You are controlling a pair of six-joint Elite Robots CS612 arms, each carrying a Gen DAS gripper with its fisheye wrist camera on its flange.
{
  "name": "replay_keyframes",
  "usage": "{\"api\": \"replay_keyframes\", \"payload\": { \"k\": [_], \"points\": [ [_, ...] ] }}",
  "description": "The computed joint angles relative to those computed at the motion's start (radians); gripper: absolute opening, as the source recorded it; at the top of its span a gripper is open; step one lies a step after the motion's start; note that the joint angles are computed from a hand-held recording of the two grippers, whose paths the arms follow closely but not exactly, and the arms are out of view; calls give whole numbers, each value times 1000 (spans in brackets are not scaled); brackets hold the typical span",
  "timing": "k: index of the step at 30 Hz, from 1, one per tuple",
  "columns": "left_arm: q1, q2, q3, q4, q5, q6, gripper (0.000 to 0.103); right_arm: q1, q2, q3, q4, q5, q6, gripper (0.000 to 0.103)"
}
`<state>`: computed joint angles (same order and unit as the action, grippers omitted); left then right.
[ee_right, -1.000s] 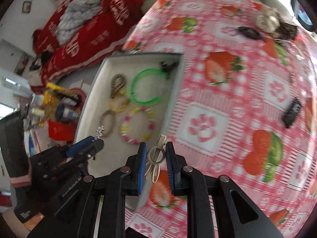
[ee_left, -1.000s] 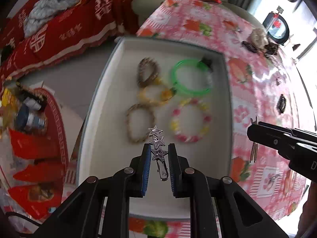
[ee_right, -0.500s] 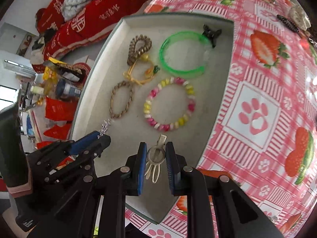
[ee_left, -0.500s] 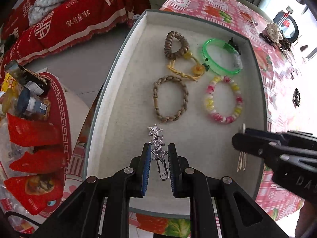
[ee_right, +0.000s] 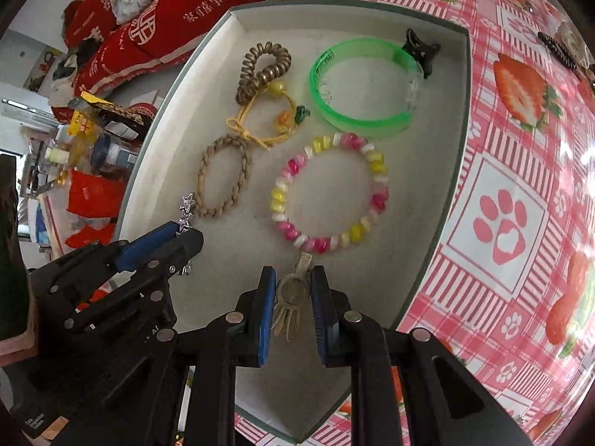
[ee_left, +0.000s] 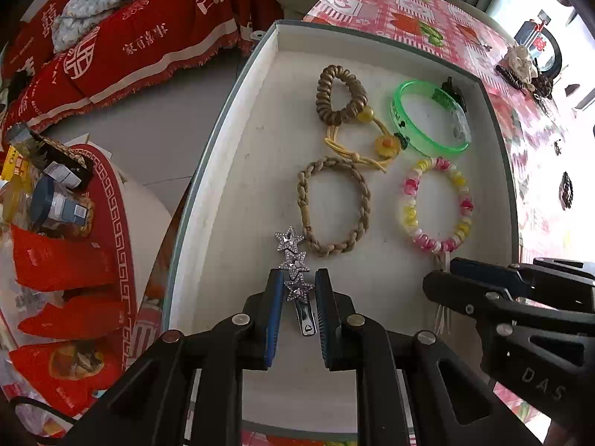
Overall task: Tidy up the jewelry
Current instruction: 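Carry both silver hair clips over the white tray with both grippers, then open the right gripper to drop its clip while the left releases the star clip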
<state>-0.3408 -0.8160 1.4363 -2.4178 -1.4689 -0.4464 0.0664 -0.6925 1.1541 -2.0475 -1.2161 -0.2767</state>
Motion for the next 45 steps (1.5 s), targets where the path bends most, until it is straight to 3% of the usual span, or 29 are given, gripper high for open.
{"api": "replay_keyframes", "payload": {
  "k": [15,20,33,42,45],
  "points": [
    [-4,-2,-8,33,27,-6,24,3,12,-21,5,0,-12,22],
    [-3,-6,-7,36,28,-10,24,-2,9,-17,4,6,-9,36],
    [-14,-17,-15,56,43,3,24,-38,-41,24,-101,79,42,36],
    [-35,-15,-44,76,53,35,26,-84,-86,76,-173,43,115,42],
    [-45,-15,-53,62,62,25,100,-103,-94,91,-190,21,154,42]
  ]
}}
